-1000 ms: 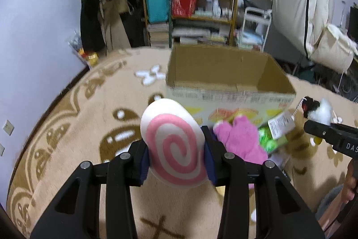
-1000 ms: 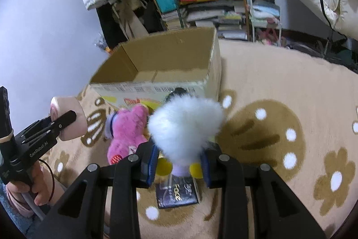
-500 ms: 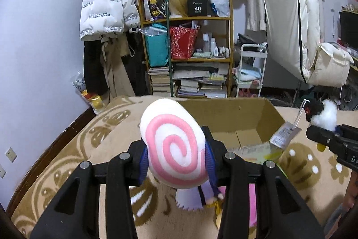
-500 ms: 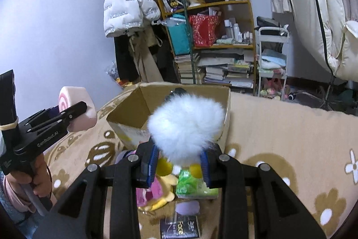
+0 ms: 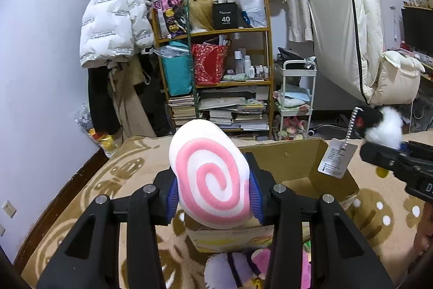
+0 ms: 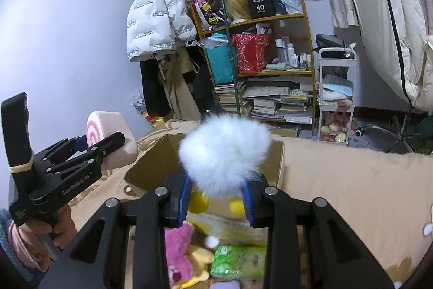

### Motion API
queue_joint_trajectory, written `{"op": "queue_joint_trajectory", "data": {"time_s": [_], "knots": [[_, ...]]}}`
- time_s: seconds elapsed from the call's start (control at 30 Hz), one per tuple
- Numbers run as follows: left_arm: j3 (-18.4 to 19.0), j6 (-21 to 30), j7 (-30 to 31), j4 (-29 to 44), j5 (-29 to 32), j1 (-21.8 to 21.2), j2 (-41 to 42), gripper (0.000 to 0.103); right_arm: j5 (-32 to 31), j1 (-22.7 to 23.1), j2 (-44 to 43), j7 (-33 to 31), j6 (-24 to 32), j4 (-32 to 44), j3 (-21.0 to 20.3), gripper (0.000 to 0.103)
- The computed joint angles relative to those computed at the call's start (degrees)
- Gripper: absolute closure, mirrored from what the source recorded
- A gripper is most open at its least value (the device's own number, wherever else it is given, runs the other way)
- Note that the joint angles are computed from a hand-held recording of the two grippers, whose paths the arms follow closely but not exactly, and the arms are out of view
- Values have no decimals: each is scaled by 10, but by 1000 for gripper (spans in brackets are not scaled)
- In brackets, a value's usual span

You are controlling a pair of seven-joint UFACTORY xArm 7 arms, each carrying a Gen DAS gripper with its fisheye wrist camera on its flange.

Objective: Organize soft objects
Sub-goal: 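Lift the swirl cushion into the box with the left tool while the right tool drops the penguin in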

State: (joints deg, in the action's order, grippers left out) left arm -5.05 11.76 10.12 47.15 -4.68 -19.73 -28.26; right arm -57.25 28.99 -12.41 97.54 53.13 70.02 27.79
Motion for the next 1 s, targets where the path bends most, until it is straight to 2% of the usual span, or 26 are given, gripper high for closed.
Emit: {"op": "queue_joint_trajectory", "data": {"time_s": [0.33, 0.47, 0.6, 0.73, 0.87, 0.97, 1.0], "knots": [[-6, 12, 12, 23, 7, 2, 52, 58, 21, 3, 32, -29, -27, -1, -33, 68], [16, 43, 50, 38, -25, -27, 74, 52, 39, 9, 43, -33, -22, 1, -40, 66], [2, 44, 51, 39, -27, -15, 82, 49, 44, 12, 47, -34, -26, -3, -48, 66], [7, 60, 67, 43, -40, -20, 86, 35, 62, 16, 48, -43, -26, -4, -53, 64], [-18, 45, 36, 30, -8, 14, 75, 20, 61, 20, 50, -41, -13, 1, -50, 41], [-11, 55, 33, 28, -11, 10, 66, 12, 60, 25, 53, -45, -1, 8, -49, 33], [-7, 58, 35, 27, -15, 7, 63, 11, 61, 26, 54, -45, 2, 10, -49, 26]]}}
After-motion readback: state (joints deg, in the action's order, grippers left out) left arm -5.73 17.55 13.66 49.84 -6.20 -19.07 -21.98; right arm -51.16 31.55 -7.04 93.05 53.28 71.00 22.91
